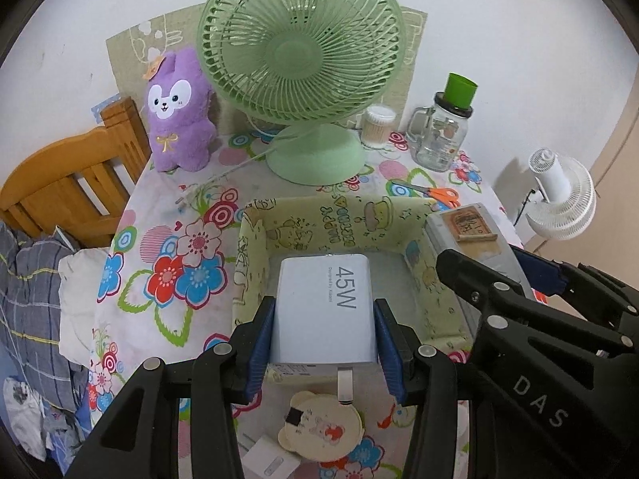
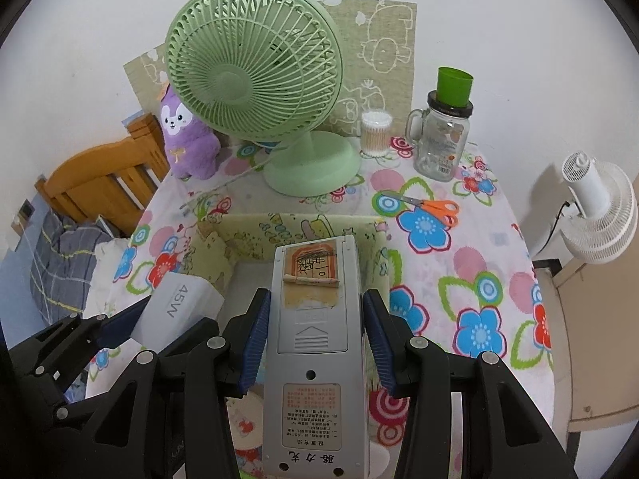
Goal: Organize rigid objects
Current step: 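Carry charger and power bank into the fabric box and open both tools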
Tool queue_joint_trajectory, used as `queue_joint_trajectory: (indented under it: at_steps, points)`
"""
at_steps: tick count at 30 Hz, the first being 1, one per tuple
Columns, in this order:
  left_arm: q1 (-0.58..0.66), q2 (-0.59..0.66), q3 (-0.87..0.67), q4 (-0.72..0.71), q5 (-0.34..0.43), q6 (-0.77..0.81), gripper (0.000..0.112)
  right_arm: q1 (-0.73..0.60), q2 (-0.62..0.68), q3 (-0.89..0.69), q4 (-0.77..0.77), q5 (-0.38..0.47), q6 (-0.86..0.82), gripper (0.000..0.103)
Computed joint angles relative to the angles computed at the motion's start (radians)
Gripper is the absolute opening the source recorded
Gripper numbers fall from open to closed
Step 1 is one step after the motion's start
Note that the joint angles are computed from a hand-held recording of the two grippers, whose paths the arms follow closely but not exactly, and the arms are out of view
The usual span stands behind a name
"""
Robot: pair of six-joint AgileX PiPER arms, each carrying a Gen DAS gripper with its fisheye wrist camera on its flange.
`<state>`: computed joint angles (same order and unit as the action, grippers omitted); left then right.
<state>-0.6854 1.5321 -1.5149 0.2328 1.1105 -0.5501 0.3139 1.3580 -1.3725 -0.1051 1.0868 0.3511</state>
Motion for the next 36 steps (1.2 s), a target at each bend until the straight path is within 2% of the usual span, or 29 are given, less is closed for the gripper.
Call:
queue_joint_trajectory:
  at_steps: [20,25,28,32,36]
  points:
    - [0.089,0.155,-0.051,-0.017,-0.074,0.028,0.049,-0.117,0.143,0.024,0.08,-0.139,-0.042,0.05]
    - [0.095,0.183,-0.05,-0.012,-0.079,0.03,0.049,-0.092,0.164,0.036,0.017,-0.173,-0.018,0.05]
    - [0.097,0.196,-0.047,-0.015,-0.083,0.034,0.049,-0.101,0.189,0.031,0.043,-0.18,-0.021,0.05]
    - [0.088,0.212,-0.044,0.017,-0.078,0.014,0.049,-0.075,0.203,0.04,-0.01,-0.197,0.034,0.05]
    - [0.103,0.224,-0.047,-0.012,-0.075,0.023,0.049,-0.064,0.207,0.042,-0.038,-0.207,0.072,0.05]
